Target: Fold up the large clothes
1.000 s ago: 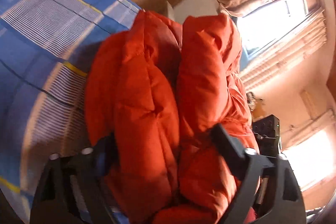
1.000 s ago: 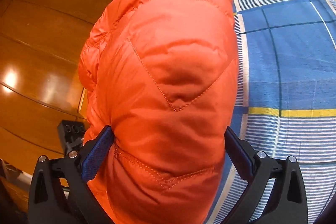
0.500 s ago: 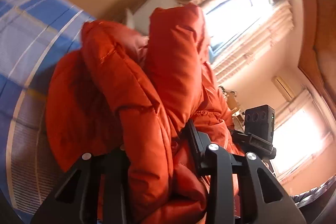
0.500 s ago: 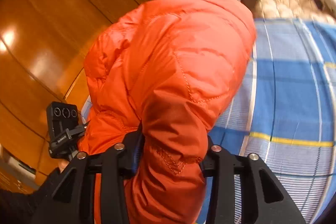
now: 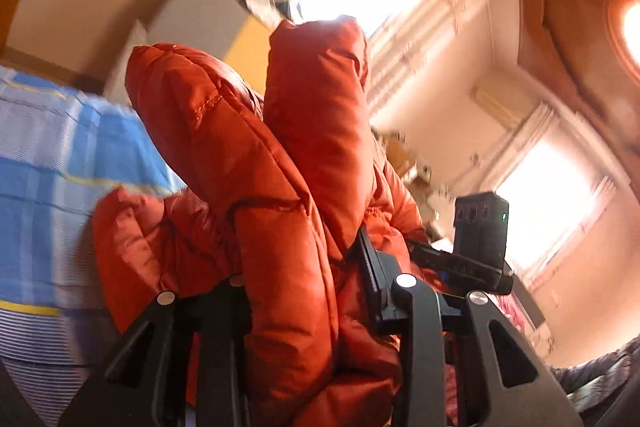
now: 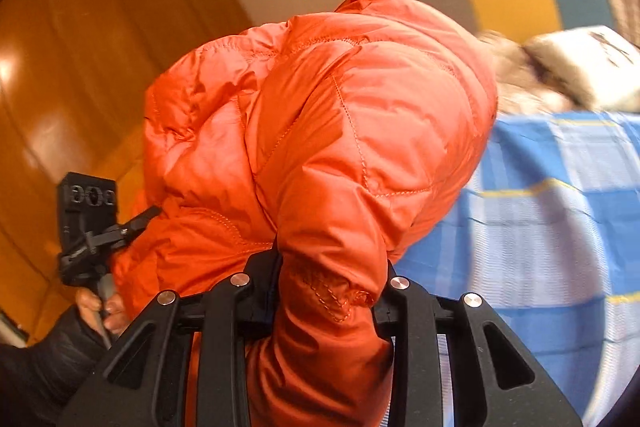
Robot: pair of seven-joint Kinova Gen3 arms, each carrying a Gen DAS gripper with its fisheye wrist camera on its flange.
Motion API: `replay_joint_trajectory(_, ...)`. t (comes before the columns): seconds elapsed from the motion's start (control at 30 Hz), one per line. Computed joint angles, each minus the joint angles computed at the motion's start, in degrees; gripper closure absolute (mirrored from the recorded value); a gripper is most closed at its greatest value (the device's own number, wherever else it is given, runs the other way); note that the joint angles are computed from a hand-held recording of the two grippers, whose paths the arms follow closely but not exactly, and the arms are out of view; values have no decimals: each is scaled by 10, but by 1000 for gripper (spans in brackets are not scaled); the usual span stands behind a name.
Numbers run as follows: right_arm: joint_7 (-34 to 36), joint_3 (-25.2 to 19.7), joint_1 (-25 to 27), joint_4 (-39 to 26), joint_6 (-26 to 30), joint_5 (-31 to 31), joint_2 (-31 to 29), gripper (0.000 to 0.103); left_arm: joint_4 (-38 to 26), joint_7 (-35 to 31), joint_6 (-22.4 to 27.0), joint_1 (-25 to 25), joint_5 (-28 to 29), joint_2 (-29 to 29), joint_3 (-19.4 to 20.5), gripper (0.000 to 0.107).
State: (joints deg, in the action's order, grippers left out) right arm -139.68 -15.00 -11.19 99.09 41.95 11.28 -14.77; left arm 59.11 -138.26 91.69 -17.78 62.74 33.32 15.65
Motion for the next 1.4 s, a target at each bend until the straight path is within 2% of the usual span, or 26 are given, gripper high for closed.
replay_joint_trajectory(0.1,6,10,23,41,28,-23,-25,71,45,3,-24,38,-41,-15,-13,78)
replay_joint_trajectory(0.17,13,1,58,70,28,-49,-35,67,75,6,-47,57,-64,-24,-23,78)
replay_joint_trajectory(0.27,-5,-12,85,117,-2,-58,-50,52,111,10,-83,73,-87,-36,-35,77)
replay_joint_trajectory(0.3,-16,-16,90,120,-6,-53,-49,41,111,15,-94,79,-94,-40,-38,74)
replay_joint_trajectory(0.33,-36,-31,99,122,0,-45,-52,23,118,18,-102,80,-100,-45,-41,72)
replay_joint_trajectory(0.37,-54,-47,112,116,14,-31,-50,19,130,20,-120,82,-107,-58,-46,63)
replay_joint_trajectory(0.4,-64,-54,115,107,28,-23,-51,19,143,20,-136,81,-108,-70,-50,58)
replay_joint_trajectory(0.43,-79,-64,116,94,51,-5,-49,12,156,19,-150,79,-110,-80,-47,56)
replay_joint_trajectory(0.5,-113,-111,144,66,97,27,-45,11,177,27,-196,99,-125,-112,-71,40)
replay_joint_trajectory(0.6,-165,-190,191,37,167,83,-53,9,221,38,-257,101,-137,-160,-77,31)
replay_joint_trajectory(0.7,-232,-267,207,2,237,147,-48,9,262,29,-294,106,-155,-203,-89,27)
replay_joint_trajectory(0.83,-293,-345,190,-50,330,221,-9,9,294,12,-334,123,-172,-241,-97,21)
replay_joint_trajectory(1.0,-359,-383,105,-74,417,300,51,9,304,28,-352,142,-189,-269,-106,16)
replay_joint_trajectory(1.2,-417,-422,47,-99,500,356,101,9,334,19,-366,151,-194,-309,-128,15)
replay_joint_trajectory(1.23,-429,-435,36,-104,520,369,113,9,332,24,-379,155,-197,-303,-121,15)
replay_joint_trajectory(1.4,-481,-451,-33,-130,607,409,162,9,354,17,-390,163,-196,-336,-138,13)
